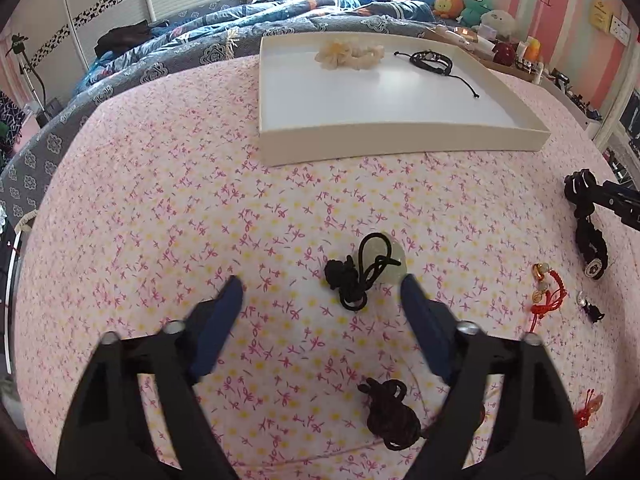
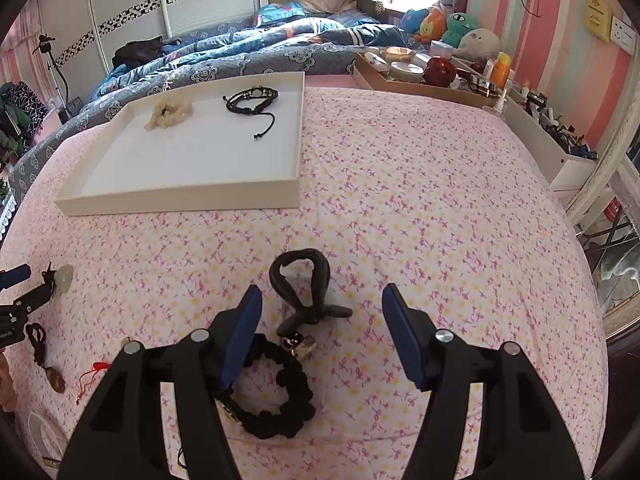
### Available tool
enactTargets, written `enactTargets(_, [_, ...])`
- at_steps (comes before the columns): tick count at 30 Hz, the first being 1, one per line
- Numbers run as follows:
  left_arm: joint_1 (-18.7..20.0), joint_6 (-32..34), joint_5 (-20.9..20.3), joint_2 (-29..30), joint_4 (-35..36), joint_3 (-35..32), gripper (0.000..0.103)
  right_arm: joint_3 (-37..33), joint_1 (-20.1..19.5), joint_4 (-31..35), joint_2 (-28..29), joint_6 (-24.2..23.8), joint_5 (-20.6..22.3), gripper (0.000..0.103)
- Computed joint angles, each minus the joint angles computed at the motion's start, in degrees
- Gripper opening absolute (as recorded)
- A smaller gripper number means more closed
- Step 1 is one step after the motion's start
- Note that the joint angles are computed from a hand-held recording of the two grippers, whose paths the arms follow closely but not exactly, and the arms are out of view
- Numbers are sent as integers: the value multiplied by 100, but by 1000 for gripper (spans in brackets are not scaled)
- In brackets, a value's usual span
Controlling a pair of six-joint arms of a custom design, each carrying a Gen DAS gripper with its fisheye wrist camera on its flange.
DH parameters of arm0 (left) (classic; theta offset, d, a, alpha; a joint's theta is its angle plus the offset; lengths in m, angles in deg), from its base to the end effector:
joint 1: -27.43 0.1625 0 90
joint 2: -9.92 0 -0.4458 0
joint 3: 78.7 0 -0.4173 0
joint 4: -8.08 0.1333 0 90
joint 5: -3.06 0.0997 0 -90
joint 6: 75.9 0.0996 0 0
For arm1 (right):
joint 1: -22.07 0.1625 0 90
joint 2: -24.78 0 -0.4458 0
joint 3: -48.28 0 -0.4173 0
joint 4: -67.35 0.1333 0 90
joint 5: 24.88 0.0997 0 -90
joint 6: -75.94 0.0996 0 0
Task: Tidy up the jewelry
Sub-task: 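Close the left tool on the black cord jade pendant while the right tool grasps the black claw clip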
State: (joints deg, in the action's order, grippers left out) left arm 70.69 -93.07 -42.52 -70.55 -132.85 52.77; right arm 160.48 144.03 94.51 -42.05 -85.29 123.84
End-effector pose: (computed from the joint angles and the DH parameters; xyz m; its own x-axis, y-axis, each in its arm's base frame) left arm -0.1784 -0.4467 0.2066 -0.6820 0.2952 -0.6691 0.5515 0.8085 -0.2055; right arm 0.2468 -0.3045 0.1961 -0.7081 0.2063 0.6753 -0.2926 0.7846 -0.5466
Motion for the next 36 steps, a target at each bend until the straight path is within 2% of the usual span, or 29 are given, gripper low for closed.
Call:
enactTargets(2, [92, 34, -129, 36, 9, -46, 55, -1, -22, -41, 17, -45, -14, 63])
enactTargets(3, [130, 30, -172, 45, -6, -56, 53, 2, -29, -48, 27, -57, -12, 63])
enactTargets(8, [207, 143, -322, 45, -270, -48, 48, -7, -91, -93, 53, -129, -50, 63])
enactTargets(14, [330, 433, -768, 29, -648, -51, 45, -4, -116, -149, 59, -189, -64, 63])
enactTargets(17, [343, 406, -777, 77, -651, -78, 38, 1, -127, -159, 56, -189, -75, 63])
enactTargets(27, [392, 480, -842, 252, -810, -166, 36, -28, -105, -176, 133, -219, -81, 63])
enactTargets(36, [462, 372, -1042, 149, -795, -170, 20, -1, -75, -195, 171, -194, -50, 63])
